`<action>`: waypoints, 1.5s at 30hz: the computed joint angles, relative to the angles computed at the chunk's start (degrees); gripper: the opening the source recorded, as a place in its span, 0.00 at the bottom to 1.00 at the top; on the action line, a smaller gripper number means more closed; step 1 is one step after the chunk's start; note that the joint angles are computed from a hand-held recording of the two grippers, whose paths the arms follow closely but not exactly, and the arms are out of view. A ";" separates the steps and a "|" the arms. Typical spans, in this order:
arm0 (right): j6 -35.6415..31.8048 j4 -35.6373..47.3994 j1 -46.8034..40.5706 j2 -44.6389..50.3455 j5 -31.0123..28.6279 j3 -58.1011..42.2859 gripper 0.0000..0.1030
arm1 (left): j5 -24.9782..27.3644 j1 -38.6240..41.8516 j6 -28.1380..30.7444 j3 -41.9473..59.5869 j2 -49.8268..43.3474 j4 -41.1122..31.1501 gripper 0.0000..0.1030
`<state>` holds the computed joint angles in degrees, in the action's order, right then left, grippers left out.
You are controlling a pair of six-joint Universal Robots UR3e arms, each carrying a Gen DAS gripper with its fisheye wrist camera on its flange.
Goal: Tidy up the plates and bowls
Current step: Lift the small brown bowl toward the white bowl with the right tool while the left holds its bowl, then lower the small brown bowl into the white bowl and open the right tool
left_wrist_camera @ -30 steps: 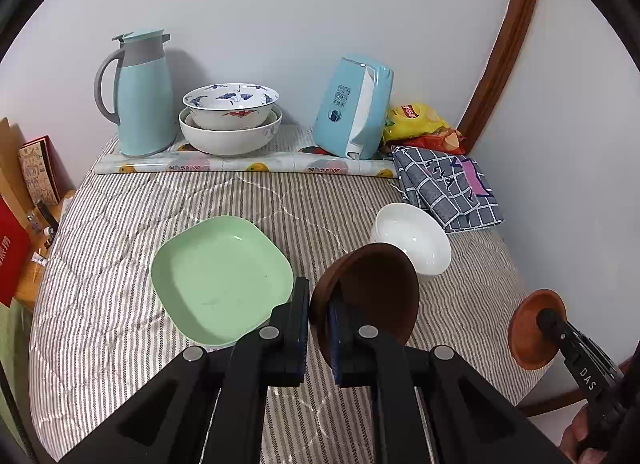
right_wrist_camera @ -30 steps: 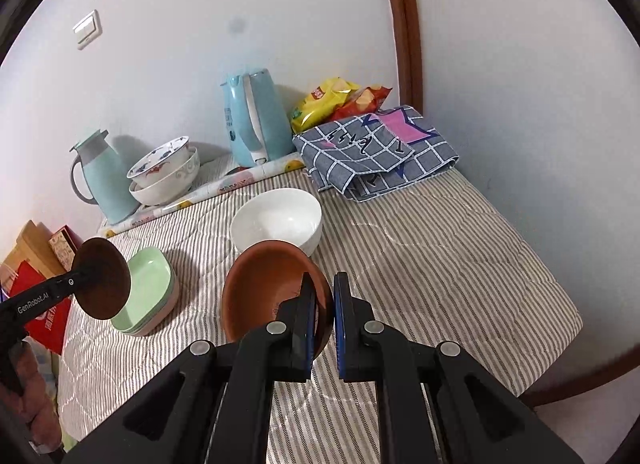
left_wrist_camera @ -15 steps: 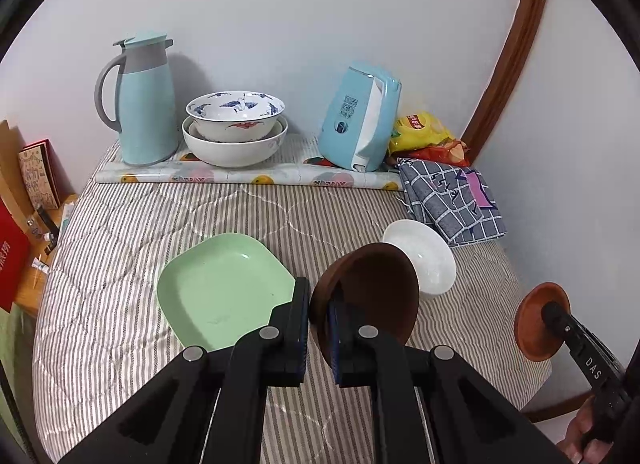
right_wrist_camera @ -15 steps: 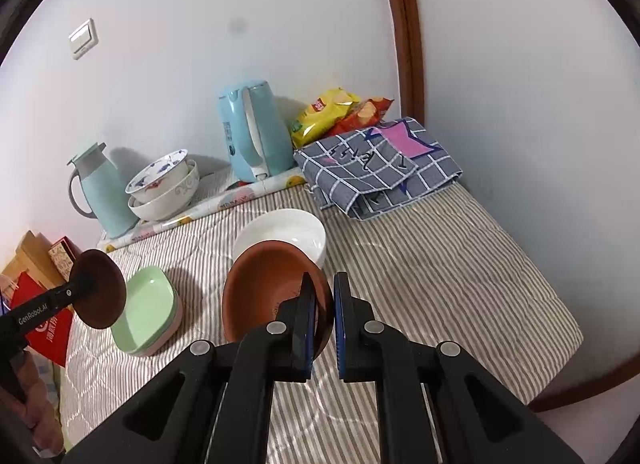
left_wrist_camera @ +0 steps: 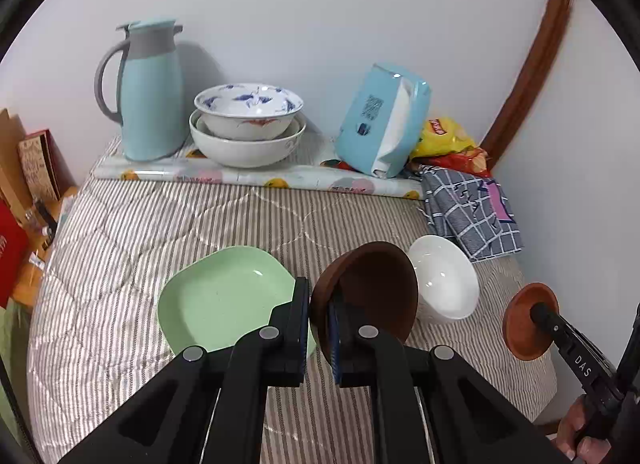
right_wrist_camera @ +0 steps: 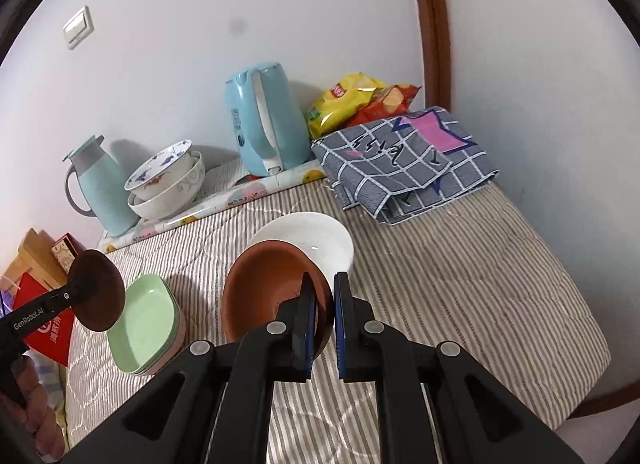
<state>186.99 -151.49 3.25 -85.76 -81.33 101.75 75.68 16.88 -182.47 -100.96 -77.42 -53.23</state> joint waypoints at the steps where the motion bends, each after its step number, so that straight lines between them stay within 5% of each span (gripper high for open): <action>1: 0.03 -0.01 0.10 0.68 -0.03 -0.45 0.08 | 0.03 -0.01 -0.03 0.06 -0.85 0.29 0.09; 45: -1.43 8.67 5.29 35.81 -4.12 -35.49 0.08 | 0.59 0.57 -0.14 8.22 -17.46 4.97 0.09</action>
<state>185.56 -142.82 8.54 -49.95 -85.45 66.26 76.27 17.45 -182.61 -92.73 -94.88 -48.26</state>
